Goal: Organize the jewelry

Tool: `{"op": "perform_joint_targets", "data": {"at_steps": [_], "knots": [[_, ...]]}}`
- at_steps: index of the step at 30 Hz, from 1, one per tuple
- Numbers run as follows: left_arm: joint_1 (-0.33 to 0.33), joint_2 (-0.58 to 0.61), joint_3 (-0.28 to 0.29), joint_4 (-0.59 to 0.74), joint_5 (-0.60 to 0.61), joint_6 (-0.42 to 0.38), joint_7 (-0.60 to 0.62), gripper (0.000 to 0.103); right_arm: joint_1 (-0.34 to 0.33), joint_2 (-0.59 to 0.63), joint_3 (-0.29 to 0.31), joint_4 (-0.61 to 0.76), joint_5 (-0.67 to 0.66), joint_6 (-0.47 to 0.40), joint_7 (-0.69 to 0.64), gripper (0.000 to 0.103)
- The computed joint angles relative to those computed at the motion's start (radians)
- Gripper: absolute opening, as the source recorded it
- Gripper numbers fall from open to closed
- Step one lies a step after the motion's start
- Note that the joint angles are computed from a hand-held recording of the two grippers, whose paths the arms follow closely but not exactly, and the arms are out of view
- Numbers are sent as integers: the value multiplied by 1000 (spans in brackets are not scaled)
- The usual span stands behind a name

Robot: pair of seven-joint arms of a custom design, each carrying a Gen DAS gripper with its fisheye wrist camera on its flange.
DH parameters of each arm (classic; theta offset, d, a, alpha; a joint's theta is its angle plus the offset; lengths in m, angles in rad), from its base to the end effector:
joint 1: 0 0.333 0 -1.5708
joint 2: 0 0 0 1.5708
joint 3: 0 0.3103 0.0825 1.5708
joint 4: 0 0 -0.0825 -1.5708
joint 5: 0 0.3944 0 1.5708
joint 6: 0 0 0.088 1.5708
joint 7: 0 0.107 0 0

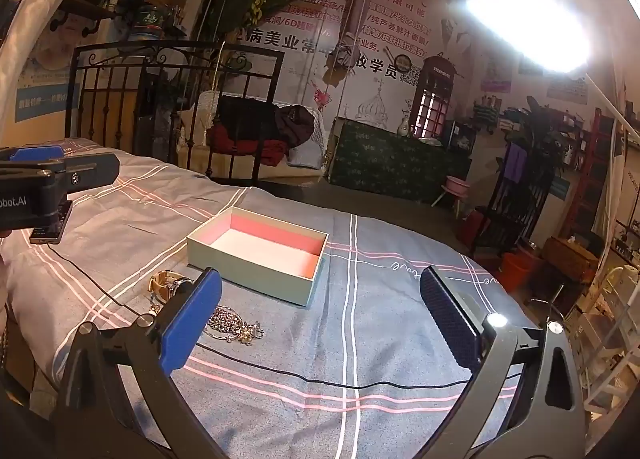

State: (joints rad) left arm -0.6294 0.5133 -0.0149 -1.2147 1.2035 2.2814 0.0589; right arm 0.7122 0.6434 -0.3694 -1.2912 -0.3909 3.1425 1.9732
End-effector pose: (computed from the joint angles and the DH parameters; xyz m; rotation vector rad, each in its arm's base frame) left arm 0.6229 -0.4364 0.5526 -1.6637 1.2403 -0.9092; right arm 0.6778 0.3789 0.5203 -1.7636 0.9794 -0.9649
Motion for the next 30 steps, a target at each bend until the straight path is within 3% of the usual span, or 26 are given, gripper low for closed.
{"op": "perform_joint_targets", "data": {"at_steps": [4, 7, 10, 13, 15, 30], "knots": [[-2, 5, 0, 8, -7, -9, 5, 97, 14, -13, -9, -20, 1, 9, 7, 97], [-5, 11, 0, 16, -10, -11, 9, 97, -65, 4, 92, 26, 28, -37, -49, 97], [1, 12, 3, 15, -17, -2, 8, 97, -47, 11, 68, 30, 18, -44, -35, 97], [-1, 10, 7, 9, -10, 5, -3, 97, -61, -4, 86, 24, 18, -60, -40, 97], [1, 10, 6, 8, -12, 8, -7, 97, -36, -1, 55, 17, 0, -54, -7, 97], [7, 9, 3, 0, -26, 12, 6, 97, -82, 5, 122, 35, -4, -73, -15, 97]]}}
